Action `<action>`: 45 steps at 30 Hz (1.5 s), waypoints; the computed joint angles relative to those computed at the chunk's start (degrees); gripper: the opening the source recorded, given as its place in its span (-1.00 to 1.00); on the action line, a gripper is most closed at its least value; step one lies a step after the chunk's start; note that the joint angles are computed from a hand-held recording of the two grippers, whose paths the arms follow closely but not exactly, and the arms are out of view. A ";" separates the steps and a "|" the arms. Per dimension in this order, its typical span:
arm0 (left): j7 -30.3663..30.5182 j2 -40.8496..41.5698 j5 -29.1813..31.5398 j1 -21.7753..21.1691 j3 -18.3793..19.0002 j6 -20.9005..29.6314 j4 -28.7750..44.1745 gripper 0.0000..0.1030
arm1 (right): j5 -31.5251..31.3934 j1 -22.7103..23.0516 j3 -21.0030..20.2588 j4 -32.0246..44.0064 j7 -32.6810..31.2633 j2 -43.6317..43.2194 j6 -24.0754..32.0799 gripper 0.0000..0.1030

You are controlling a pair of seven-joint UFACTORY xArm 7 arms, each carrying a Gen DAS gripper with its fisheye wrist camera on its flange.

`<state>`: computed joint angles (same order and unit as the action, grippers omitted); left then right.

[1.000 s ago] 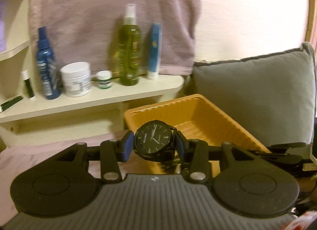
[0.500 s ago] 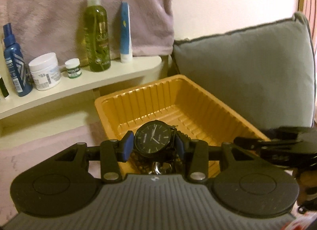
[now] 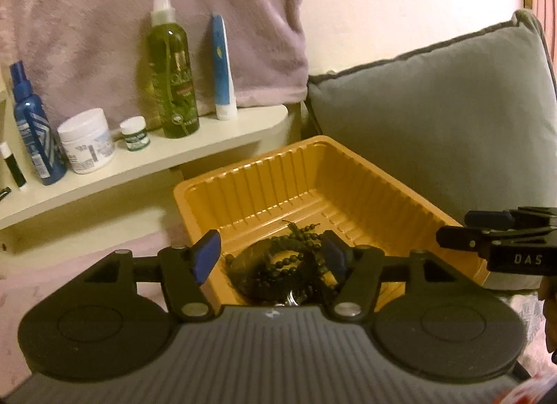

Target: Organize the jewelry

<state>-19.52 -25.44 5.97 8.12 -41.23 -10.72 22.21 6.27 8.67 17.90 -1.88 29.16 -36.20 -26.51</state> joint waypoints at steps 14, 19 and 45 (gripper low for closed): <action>-6.47 -14.64 -0.57 -13.50 14.91 7.52 -9.85 0.55 | -2.48 1.94 2.81 0.92 6.08 -12.05 13.65 0.24; -11.33 -23.10 0.36 -15.37 15.99 12.45 -13.39 0.78 | -5.82 4.77 1.91 2.58 8.83 -16.75 22.17 0.27; -19.27 -58.06 3.02 -29.61 23.46 50.88 -19.01 0.99 | -11.57 18.89 3.61 13.44 18.18 -22.00 48.84 0.71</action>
